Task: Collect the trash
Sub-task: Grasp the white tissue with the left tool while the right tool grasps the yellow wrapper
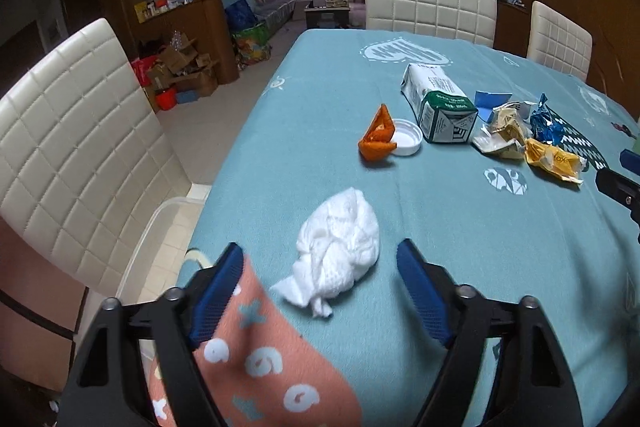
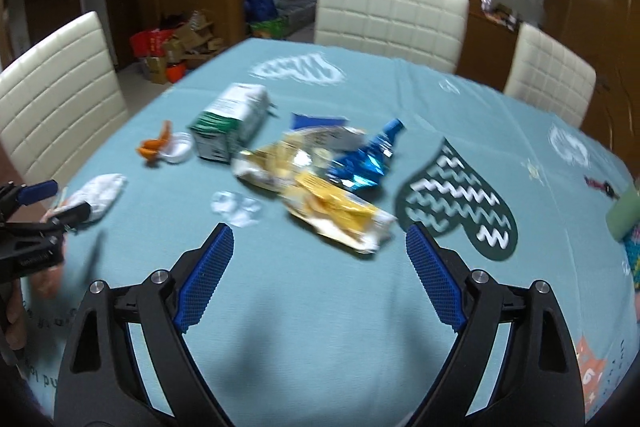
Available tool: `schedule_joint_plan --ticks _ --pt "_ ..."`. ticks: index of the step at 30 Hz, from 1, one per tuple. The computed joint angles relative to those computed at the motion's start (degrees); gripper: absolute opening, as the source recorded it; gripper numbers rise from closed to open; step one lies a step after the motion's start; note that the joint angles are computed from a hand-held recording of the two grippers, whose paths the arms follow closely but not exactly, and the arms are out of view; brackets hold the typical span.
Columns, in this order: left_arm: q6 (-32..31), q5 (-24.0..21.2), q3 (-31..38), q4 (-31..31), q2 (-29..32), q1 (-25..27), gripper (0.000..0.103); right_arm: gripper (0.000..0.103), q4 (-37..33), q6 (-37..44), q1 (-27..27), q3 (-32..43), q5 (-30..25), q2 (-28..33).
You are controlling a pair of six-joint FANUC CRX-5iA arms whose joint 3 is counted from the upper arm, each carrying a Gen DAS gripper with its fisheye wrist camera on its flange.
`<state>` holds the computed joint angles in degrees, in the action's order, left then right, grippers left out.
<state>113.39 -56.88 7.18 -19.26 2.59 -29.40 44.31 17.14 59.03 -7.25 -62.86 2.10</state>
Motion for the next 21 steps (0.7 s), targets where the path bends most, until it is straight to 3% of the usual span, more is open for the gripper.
schedule_joint_plan --ticks 1,3,8,21 --pt "-2.1 -0.7 0.7 2.4 1.1 0.7 0.021 0.087 -1.0 0.2 -0.7 -0.2 0.3 -0.2" --pt "-1.3 -2.5 3.4 0.5 3.3 -0.3 0.022 0.087 -2.5 1.1 -2.1 -0.3 0.9 0.0" --pt "-3.3 -1.2 5.5 3.0 5.3 -0.1 0.019 0.087 -3.1 2.7 -3.8 -0.3 2.1 0.9" --pt "-4.1 -0.2 10.8 2.1 9.6 -3.0 0.018 0.086 -10.9 7.9 -8.1 2.3 5.8 3.3"
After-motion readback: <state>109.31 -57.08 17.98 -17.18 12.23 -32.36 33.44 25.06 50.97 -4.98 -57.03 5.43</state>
